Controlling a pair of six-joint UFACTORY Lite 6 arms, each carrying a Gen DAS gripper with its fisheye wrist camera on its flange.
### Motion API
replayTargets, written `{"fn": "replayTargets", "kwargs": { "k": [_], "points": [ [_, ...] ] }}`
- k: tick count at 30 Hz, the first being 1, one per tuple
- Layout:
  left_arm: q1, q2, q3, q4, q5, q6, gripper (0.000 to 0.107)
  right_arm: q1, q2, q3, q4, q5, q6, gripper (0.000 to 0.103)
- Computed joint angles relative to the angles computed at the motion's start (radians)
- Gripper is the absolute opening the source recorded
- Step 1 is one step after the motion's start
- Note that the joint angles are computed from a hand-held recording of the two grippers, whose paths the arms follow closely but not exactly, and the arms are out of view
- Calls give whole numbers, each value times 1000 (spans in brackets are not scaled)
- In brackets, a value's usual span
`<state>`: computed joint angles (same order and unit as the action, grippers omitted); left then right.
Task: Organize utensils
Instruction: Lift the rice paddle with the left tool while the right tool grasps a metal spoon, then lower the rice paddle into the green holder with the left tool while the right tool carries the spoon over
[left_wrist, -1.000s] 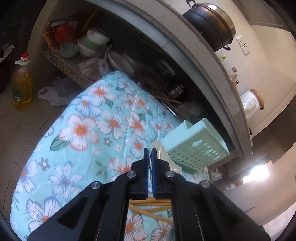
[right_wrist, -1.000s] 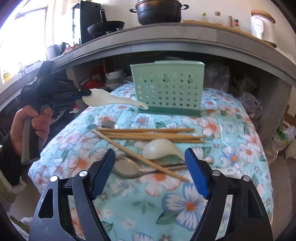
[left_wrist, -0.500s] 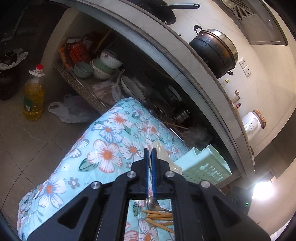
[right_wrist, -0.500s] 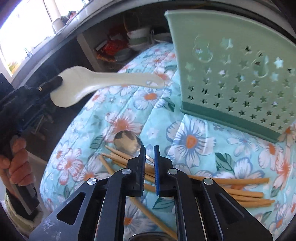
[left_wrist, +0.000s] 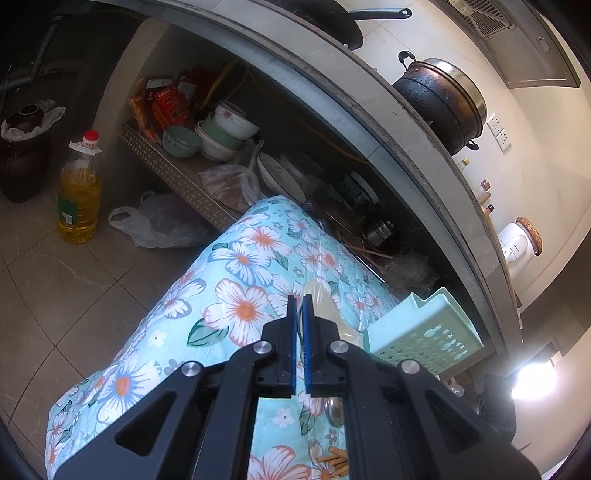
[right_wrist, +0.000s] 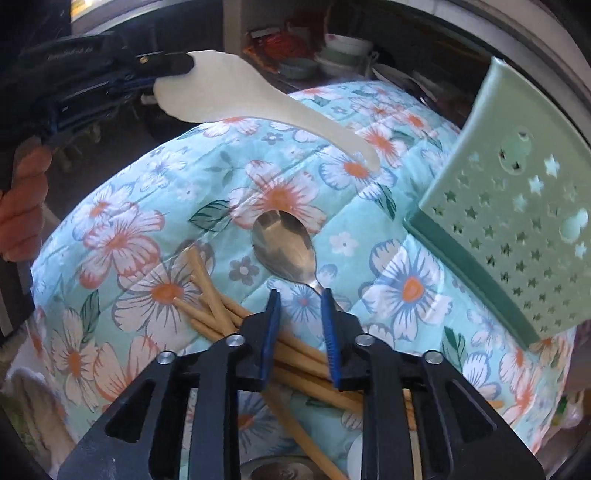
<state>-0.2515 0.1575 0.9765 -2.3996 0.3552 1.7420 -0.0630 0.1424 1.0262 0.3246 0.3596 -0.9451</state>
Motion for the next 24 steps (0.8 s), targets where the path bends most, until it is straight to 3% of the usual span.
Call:
{"fn": "replayTargets", "kwargs": {
  "k": [2,11,12,14,17,24],
  "points": [
    [4,1,0,4,4,-3,2,25,-3,-8,-20,-22,-43,35],
    [31,17,-7,6,21,-21,2,72,171,172,13,29,-99,36],
    [32,18,-8,2,21,-19,2,77,189,187,21,18,-100,35],
    [35,19,-8,2,21,-18,2,77,213,213,53,13,-109,20],
    [39,20,-9,4,23,-19,2,68,215,222,96,-9,-115,7],
    [31,-6,-20,-22,-3,6,2,72,38,30,248,-171,-266,0]
  ]
}}
